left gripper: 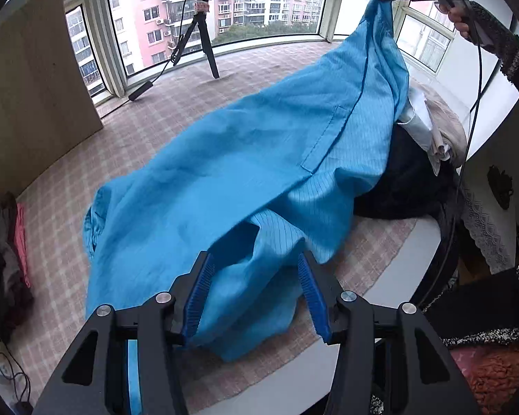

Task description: Fold clothes

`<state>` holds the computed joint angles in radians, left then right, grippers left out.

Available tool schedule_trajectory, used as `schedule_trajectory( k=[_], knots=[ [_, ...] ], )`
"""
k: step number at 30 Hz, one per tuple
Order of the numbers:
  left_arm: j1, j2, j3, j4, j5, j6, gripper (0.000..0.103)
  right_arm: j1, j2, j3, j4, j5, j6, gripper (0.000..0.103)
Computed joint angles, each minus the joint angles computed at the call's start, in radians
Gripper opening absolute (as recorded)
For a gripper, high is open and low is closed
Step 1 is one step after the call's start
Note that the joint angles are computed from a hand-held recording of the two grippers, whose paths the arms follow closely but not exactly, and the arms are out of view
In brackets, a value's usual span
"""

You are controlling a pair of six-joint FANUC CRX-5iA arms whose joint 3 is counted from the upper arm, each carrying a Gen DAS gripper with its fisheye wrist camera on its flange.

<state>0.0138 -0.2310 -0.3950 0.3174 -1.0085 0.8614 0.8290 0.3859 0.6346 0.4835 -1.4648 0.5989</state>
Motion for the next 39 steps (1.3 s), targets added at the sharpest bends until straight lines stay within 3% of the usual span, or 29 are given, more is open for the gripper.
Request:
schedule_trajectory(
  k=[4, 7, 8, 11, 13, 18, 20, 22, 24, 27, 32, 35, 37, 39],
  knots=[
    [-0.118, -0.034, -0.03, -0.219, 0.01, 0.253, 0.049, -0.023, -0.029, -0.005, -0.049, 0.066, 0.079, 0.003],
    [-0.239, 0.025, 0.058, -0.501, 0.012, 0.495, 0.049, -0.02, -0.025, 0.005, -0.063, 0.089, 0.138, 0.003],
    [-0.25, 0.048, 0.078, -0.536, 0.015, 0.53, 0.05, -0.018, -0.024, 0.008, -0.07, 0.096, 0.155, 0.003],
    [-0.181, 0.12, 0.084, -0.424, 0.076, 0.495, 0.05, -0.009, -0.028, 0.001, -0.08, 0.125, 0.168, 0.003],
    [-0.151, 0.204, 0.163, -0.461, 0.07, 0.535, 0.043, -0.002, -0.037, -0.017, -0.063, 0.145, 0.145, 0.003],
    [-0.041, 0.376, 0.417, -0.577, 0.115, 0.664, 0.043, -0.002, -0.047, -0.041, -0.014, 0.127, 0.051, 0.003],
    [0.008, 0.467, 0.553, -0.614, 0.065, 0.726, 0.043, -0.012, -0.029, -0.029, -0.015, 0.09, 0.031, 0.003],
    [0.065, 0.524, 0.624, -0.545, 0.011, 0.698, 0.043, -0.022, -0.003, -0.012, -0.017, 0.047, 0.021, 0.003],
    [0.107, 0.515, 0.602, -0.445, -0.002, 0.584, 0.041, -0.032, 0.016, -0.007, -0.032, 0.024, 0.016, 0.003],
    [0.127, 0.391, 0.442, -0.329, 0.058, 0.377, 0.041, -0.044, 0.017, -0.032, -0.053, 0.043, 0.008, 0.003],
    [0.117, 0.158, 0.191, -0.134, 0.085, 0.085, 0.044, -0.063, 0.016, -0.034, -0.083, 0.081, 0.034, 0.003],
    [0.077, 0.076, 0.043, 0.051, 0.097, -0.103, 0.056, -0.079, 0.009, -0.028, -0.112, 0.113, 0.05, 0.003],
    [0.006, 0.091, 0.009, 0.096, 0.071, -0.158, 0.056, -0.09, 0.002, -0.023, -0.137, 0.137, 0.059, 0.003],
    [-0.087, 0.114, -0.012, 0.08, 0.123, -0.174, 0.056, -0.098, -0.001, -0.008, -0.166, 0.155, 0.075, 0.003]
  ],
)
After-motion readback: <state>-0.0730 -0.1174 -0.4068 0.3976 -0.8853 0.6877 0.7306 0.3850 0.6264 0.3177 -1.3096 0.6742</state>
